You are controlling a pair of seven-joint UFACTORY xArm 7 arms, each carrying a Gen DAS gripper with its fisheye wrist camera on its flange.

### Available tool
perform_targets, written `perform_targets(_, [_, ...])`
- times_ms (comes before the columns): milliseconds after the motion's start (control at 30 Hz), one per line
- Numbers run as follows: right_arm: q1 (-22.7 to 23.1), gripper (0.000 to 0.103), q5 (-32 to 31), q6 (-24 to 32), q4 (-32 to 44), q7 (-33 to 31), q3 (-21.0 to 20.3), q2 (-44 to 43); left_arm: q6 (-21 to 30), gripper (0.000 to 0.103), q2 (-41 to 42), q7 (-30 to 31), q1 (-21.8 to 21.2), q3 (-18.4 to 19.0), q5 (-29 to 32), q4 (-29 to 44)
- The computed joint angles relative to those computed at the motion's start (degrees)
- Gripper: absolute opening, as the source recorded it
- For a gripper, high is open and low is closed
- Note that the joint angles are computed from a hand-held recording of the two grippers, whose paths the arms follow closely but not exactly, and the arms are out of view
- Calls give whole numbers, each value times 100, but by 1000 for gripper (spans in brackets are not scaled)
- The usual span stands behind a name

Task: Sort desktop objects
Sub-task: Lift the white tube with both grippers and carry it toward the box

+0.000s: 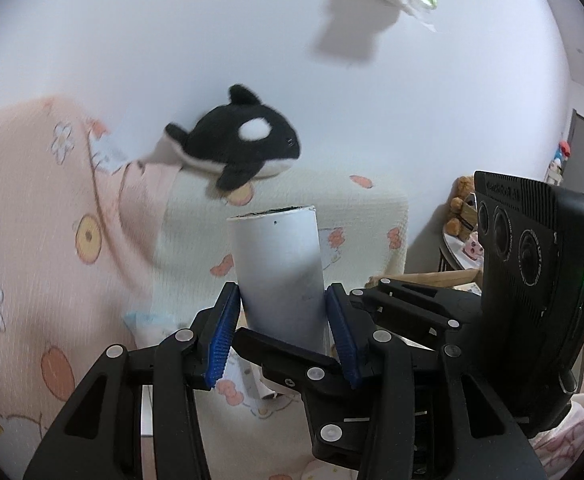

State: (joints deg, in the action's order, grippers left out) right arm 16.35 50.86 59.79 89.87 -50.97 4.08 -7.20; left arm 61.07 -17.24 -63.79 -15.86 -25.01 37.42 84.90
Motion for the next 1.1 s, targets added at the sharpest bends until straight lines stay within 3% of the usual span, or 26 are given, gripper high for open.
perform_targets(133, [-94, 41, 132, 4, 110, -42, -111, 13, 205, 49, 479, 92, -91, -139, 285, 582])
perform_targets(367, [-387, 41, 267, 202, 426, -34, -275, 141, 606, 49, 1405, 128, -655, -102, 832, 1634])
perform_targets(800, [-1042, 41, -116, 610, 480, 285, -504, 340, 859, 49, 3194, 507, -1856, 547, 664, 3474])
perform_targets(1100, [-1454, 42, -149, 1025, 454, 199, -614, 409, 1151, 49, 4154, 962, -2492, 1055, 192, 4761])
